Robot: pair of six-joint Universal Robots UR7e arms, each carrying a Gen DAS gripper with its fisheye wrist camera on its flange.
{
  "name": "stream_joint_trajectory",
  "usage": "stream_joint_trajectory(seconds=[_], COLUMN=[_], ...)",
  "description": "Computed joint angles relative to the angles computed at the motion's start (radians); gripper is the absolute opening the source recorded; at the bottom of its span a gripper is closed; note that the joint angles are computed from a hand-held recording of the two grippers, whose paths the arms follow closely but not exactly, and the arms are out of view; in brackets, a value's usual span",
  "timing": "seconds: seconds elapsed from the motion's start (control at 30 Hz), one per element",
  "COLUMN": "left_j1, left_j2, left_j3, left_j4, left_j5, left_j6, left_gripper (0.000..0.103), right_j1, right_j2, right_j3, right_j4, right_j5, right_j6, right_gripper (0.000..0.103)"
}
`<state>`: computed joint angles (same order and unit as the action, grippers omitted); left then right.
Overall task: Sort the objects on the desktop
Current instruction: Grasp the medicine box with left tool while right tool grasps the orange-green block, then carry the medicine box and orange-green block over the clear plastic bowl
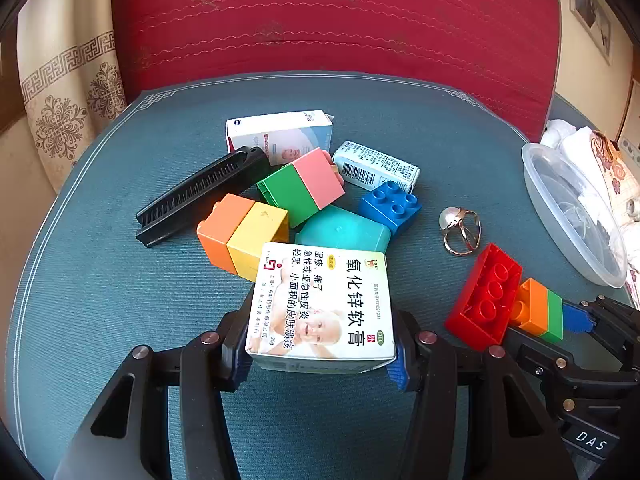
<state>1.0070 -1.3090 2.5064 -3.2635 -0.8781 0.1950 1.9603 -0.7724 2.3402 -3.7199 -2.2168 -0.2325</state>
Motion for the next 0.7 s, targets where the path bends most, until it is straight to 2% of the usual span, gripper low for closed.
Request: stream_joint_trajectory(seconds=[0.33,0.7], left_j1=[-0.048,-0.167], left_j2=[-0.006,-0.03], left_j3=[0.049,0.103], left_j4=[-0.03,-0.006], left_j5=[0.073,0.143], left_j6=[-0.063,-0.111], left_gripper=[0.056,0.056], right_j1=[0.01,0.024], right_j2=[-0.007,-0.055], right_j3=[0.027,0.072], right_j4=[-0.031,-0.095], right_j5=[0.02,0.017], right_j6=[0.018,0.015], right_gripper=[0.053,0.053])
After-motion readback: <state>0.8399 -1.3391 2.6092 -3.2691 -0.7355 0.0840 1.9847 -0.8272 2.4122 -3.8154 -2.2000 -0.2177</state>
